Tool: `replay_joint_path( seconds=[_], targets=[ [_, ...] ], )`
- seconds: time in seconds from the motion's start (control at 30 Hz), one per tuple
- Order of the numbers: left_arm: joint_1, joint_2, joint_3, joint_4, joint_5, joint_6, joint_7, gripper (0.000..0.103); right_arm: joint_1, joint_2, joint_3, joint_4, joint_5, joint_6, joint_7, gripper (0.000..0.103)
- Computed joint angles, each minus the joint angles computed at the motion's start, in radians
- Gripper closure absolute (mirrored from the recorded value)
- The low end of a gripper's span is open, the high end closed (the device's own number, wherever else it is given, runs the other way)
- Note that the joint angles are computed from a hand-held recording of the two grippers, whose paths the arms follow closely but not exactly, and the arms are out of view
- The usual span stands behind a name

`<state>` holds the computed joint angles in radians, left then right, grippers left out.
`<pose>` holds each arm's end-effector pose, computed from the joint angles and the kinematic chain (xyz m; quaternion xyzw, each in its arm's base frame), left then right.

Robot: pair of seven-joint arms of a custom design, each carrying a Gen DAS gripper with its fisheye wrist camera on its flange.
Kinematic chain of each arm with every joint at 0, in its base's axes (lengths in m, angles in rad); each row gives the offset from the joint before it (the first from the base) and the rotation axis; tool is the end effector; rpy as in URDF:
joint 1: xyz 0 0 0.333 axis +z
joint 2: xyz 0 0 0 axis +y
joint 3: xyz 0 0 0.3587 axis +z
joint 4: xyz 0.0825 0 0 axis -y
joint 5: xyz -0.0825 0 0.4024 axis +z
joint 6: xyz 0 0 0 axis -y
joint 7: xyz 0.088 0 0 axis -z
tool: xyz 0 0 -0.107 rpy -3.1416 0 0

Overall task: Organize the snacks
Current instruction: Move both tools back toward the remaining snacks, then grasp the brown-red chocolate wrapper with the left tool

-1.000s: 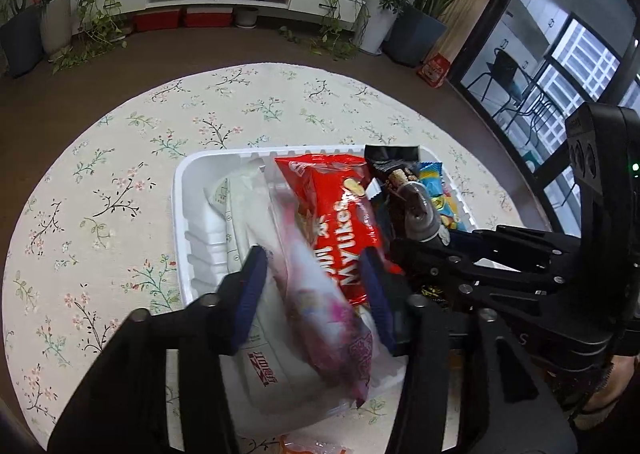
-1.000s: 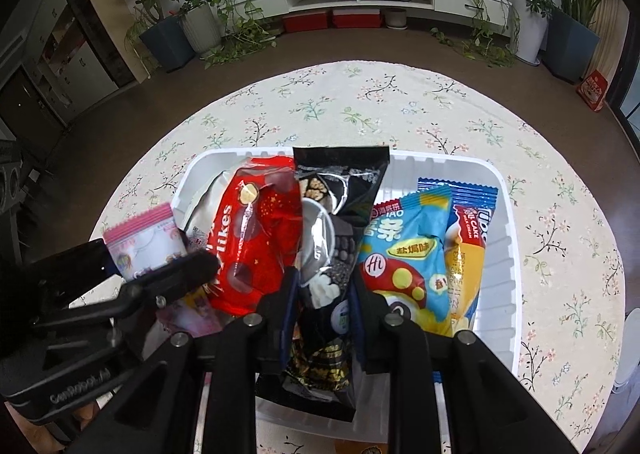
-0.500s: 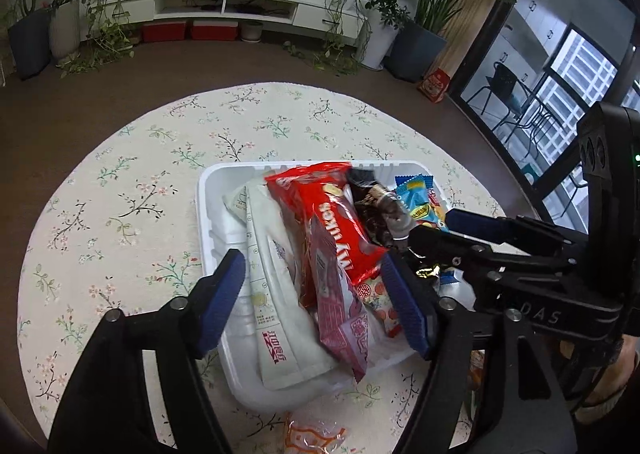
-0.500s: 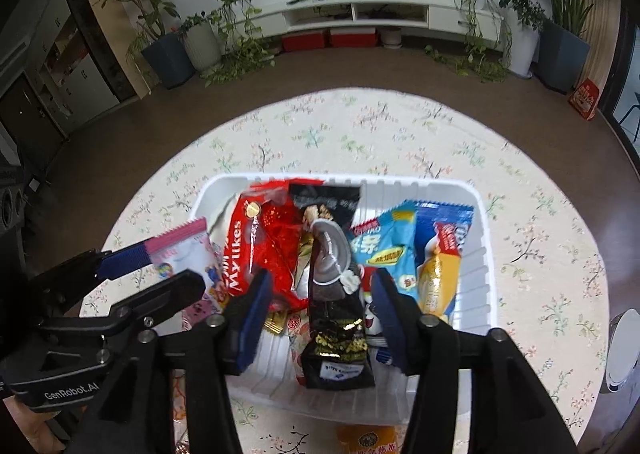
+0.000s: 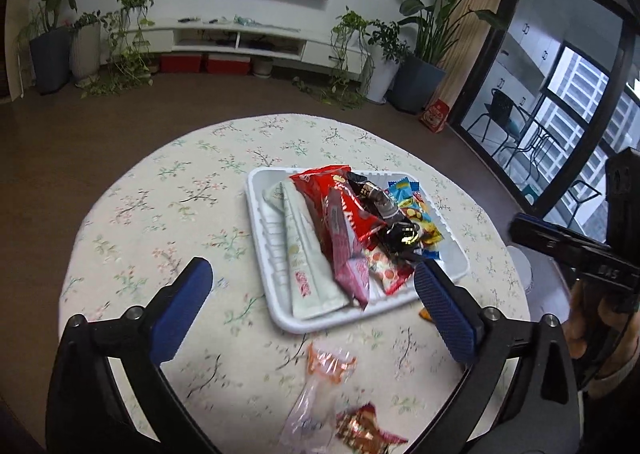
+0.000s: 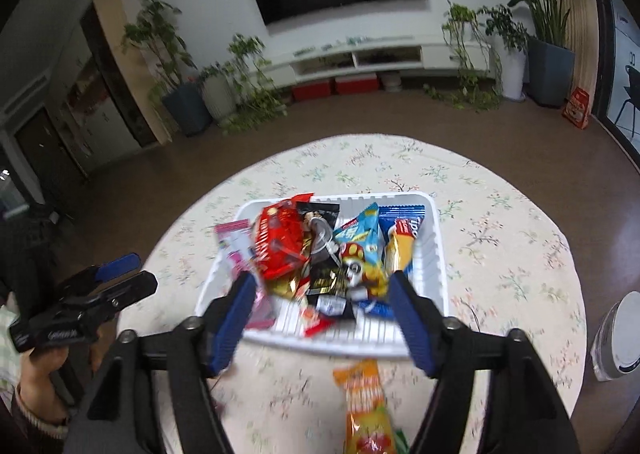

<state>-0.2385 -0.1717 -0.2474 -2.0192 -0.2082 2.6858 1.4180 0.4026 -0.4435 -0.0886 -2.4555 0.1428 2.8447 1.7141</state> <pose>0.5012 -0.2705 0.6602 -0.5773 0.7072 -0.3877 0.1280 0.4400 0.1290 0.5866 -0.6601 0.6316 -0.1563 0.3754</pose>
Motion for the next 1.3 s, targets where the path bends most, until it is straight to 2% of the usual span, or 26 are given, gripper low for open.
replay_joint_path(
  seconds=[0.1, 0.23, 0.3, 0.4, 0.5, 0.6, 0.67, 0.7, 0.73, 0.77, 0.87, 0.93, 1.23, 1.3],
  targets=[
    [0.011, -0.089, -0.020, -0.108, 0.042, 0.051, -0.035, 0.001, 0.001, -0.111, 0.006, -0.112, 0.002, 0.033, 0.014, 0.015],
    [0.005, -0.183, -0.049, -0.213, 0.049, 0.032, -0.094, 0.001, -0.036, -0.237, 0.046, -0.239, -0.051, 0.015, 0.090, 0.015],
    [-0.010, -0.210, -0.059, -0.241, 0.022, -0.025, -0.140, 0.001, -0.061, -0.281, 0.067, -0.279, -0.087, -0.011, 0.130, 0.015],
    [-0.038, -0.231, -0.062, -0.268, -0.037, -0.112, -0.221, 0.001, -0.058, -0.344, 0.060, -0.330, -0.113, -0.056, 0.167, 0.015],
    [-0.071, -0.229, -0.058, -0.288, -0.081, -0.118, -0.235, 0.002, -0.076, -0.383, 0.066, -0.356, -0.143, -0.099, 0.202, 0.015],
    [-0.077, -0.213, -0.076, -0.276, -0.059, -0.122, -0.245, 0.002, -0.074, -0.408, 0.051, -0.374, -0.157, -0.127, 0.215, 0.022],
    [-0.053, -0.190, -0.107, -0.252, 0.005, -0.134, -0.287, 0.002, -0.074, -0.420, 0.046, -0.385, -0.163, -0.138, 0.220, 0.023],
    [-0.051, -0.177, -0.109, -0.241, 0.022, -0.135, -0.297, 0.004, -0.072, -0.425, 0.045, -0.389, -0.165, -0.140, 0.223, 0.024],
    [-0.053, -0.169, -0.112, -0.237, 0.036, -0.130, -0.304, 0.011, -0.070, -0.430, 0.044, -0.394, -0.167, -0.142, 0.223, 0.025],
    [-0.054, -0.158, -0.113, -0.230, 0.049, -0.132, -0.310, 0.023, -0.066, -0.433, 0.042, -0.398, -0.168, -0.144, 0.222, 0.026],
    [-0.064, -0.126, -0.110, -0.198, 0.076, -0.170, -0.316, 0.043, -0.050, -0.434, 0.032, -0.408, -0.165, -0.138, 0.218, 0.026],
    [-0.065, -0.114, -0.113, -0.183, 0.108, -0.199, -0.331, 0.047, -0.043, -0.431, 0.029, -0.410, -0.163, -0.132, 0.217, 0.026],
    [-0.084, -0.058, -0.104, -0.153, 0.156, -0.234, -0.353, 0.049, -0.027, -0.418, 0.016, -0.412, -0.154, -0.120, 0.201, 0.026],
    [-0.083, -0.043, -0.106, -0.136, 0.185, -0.251, -0.359, 0.053, -0.028, -0.414, 0.017, -0.411, -0.156, -0.119, 0.195, 0.026]
  ],
)
